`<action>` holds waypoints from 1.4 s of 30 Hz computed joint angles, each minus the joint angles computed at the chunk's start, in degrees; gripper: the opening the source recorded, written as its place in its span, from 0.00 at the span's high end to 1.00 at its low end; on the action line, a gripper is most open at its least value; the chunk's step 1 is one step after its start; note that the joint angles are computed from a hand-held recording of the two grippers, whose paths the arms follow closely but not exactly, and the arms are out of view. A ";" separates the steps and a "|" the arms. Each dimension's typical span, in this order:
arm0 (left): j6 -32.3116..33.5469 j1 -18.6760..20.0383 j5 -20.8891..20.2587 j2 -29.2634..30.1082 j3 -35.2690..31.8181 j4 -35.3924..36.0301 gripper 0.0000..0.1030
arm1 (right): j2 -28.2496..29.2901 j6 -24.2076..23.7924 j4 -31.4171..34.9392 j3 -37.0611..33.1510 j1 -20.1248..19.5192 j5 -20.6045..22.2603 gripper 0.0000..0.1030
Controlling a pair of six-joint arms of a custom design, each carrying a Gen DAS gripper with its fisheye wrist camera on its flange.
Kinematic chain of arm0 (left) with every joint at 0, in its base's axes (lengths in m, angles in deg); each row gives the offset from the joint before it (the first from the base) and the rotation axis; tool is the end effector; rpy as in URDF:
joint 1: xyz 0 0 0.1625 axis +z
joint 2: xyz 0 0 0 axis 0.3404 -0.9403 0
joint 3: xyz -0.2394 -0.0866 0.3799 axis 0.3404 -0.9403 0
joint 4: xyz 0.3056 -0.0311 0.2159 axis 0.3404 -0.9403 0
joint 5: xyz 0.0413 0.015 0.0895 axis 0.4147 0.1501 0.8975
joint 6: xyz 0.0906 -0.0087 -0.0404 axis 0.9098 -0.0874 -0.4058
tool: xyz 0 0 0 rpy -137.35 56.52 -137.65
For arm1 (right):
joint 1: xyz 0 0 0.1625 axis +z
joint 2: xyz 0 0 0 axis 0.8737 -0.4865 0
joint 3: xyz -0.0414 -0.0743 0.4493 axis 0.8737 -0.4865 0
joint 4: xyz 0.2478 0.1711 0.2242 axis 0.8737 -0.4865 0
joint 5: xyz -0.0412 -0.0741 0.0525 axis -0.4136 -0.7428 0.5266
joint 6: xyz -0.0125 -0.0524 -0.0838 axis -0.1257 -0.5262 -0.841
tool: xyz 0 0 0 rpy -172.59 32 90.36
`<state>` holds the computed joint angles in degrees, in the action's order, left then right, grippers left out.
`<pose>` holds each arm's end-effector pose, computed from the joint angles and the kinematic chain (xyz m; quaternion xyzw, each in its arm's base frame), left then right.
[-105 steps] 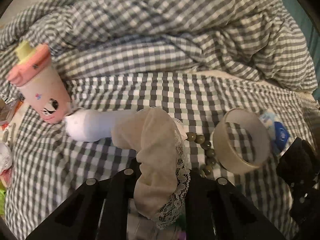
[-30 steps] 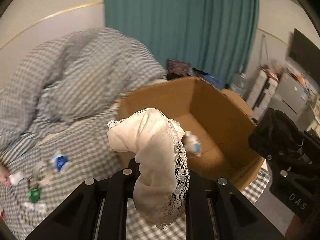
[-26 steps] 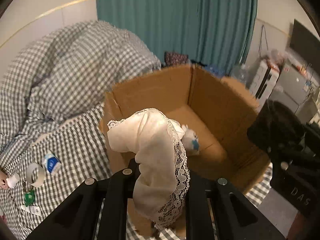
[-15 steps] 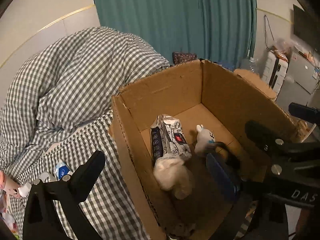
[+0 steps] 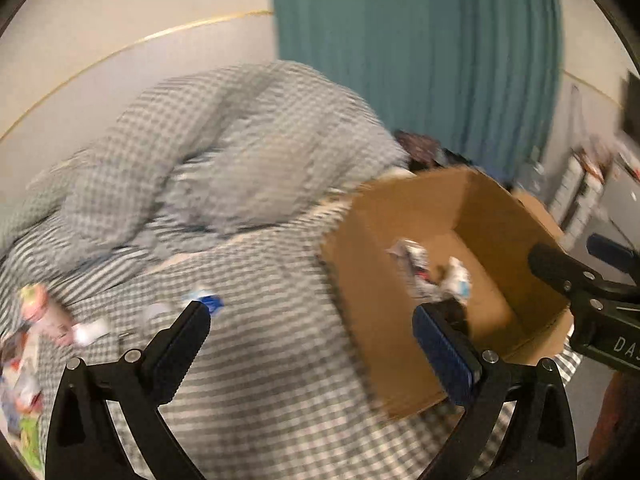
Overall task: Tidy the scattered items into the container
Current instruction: 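Move both tools back toward the remaining items on the bed, then grasp the green packet with the left tool while the right tool grasps the blue tissue pack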
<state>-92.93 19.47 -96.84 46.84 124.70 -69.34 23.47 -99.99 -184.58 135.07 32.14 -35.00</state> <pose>-0.5299 -0.7187 0.0397 0.1964 0.8387 -0.3615 0.3570 0.1266 -0.7131 0.4678 0.1720 -0.8418 0.3969 0.3228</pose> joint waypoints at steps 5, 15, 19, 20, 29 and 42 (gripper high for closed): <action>-9.63 -0.04 6.10 -15.56 25.41 -6.19 0.00 | 0.42 0.36 -2.17 5.98 3.18 1.98 0.00; -39.60 1.01 12.02 -38.02 53.74 6.33 0.00 | 4.43 -1.78 -6.45 15.03 8.14 4.79 0.00; -41.72 2.07 12.65 -40.60 58.85 3.35 0.00 | 6.13 -3.52 -7.73 16.30 9.12 4.16 0.00; -40.36 2.62 12.31 -40.71 59.85 0.78 0.00 | 6.69 -3.82 -8.03 16.06 9.10 3.91 0.00; -12.46 9.86 8.84 -29.09 53.80 -26.92 0.00 | 14.07 -3.78 -3.81 7.41 7.21 1.16 0.00; 7.66 17.96 5.35 -13.74 31.93 -28.27 0.00 | 28.18 -2.98 11.13 -15.64 5.30 -0.91 0.00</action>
<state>-85.27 37.42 -91.48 33.10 156.63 -97.61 51.65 -102.97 -173.45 119.43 37.44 -35.91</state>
